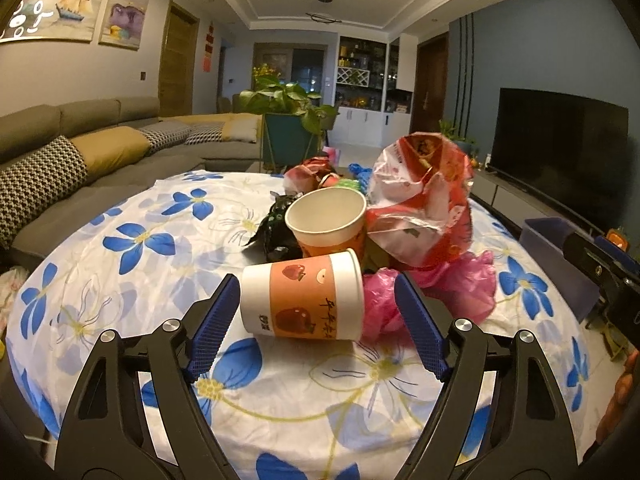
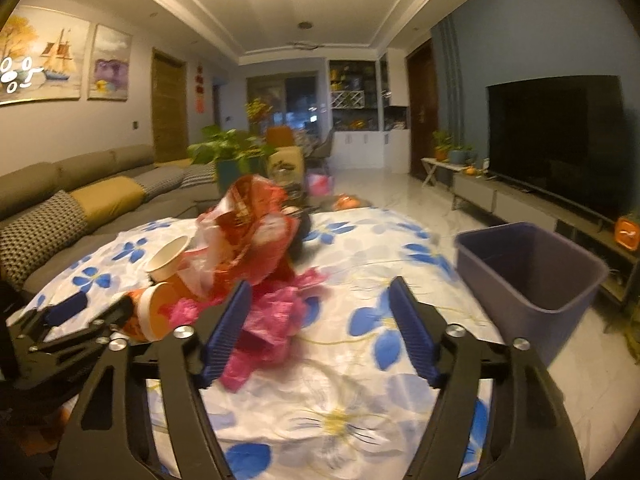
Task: Collect trash
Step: 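Grasp the orange paper cup with the left tool while the right tool grasps the red-white bag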
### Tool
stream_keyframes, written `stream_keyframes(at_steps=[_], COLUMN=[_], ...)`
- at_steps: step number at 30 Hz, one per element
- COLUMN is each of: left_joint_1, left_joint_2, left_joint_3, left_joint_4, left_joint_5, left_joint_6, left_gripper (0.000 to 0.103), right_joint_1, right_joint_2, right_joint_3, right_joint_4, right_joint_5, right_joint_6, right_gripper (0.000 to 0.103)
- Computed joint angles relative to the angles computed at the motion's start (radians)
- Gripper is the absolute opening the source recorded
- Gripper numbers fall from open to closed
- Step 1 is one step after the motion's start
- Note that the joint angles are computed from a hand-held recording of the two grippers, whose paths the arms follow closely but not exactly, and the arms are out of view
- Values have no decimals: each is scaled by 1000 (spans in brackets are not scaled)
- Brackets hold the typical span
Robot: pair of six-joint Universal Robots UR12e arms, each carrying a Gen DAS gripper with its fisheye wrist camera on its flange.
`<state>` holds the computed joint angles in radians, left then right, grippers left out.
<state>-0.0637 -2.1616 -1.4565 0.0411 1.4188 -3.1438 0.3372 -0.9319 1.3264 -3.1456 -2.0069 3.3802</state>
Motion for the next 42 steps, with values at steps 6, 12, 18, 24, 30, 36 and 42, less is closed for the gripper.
stream_keyframes(at_steps=[6,12,18,24,30,36,42], left_joint_1=[1,7,9,15,18,13,24], left_joint_2=[-23,-34,-41,-42,-46,-47,-57], left_joint_3=[27,42,49,48,54,64,81], left_joint_4=[-31,-45,-35,-28,-36,-77,-135], left_joint_5=[7,2,-4,-5,11,58,48], left_joint_6=[-3,-12,-3,-16,-35,-28,-67], left_gripper=[78,78,73,62,50,30,11], right_joint_1=[-12,-22,-31,-35,-31,-33,-36], right_joint_2=[31,84,133,158,159,141,112], right_joint_3=[-55,-148,-241,-271,-262,-232,-179], right_joint_4=[14,40,130,156,124,67,6], right_joint_5=[120,219,299,336,305,282,253], right_joint_6=[-10,-30,-19,-27,-58,-61,-52], right_gripper=[56,54,29,9,3,2,2])
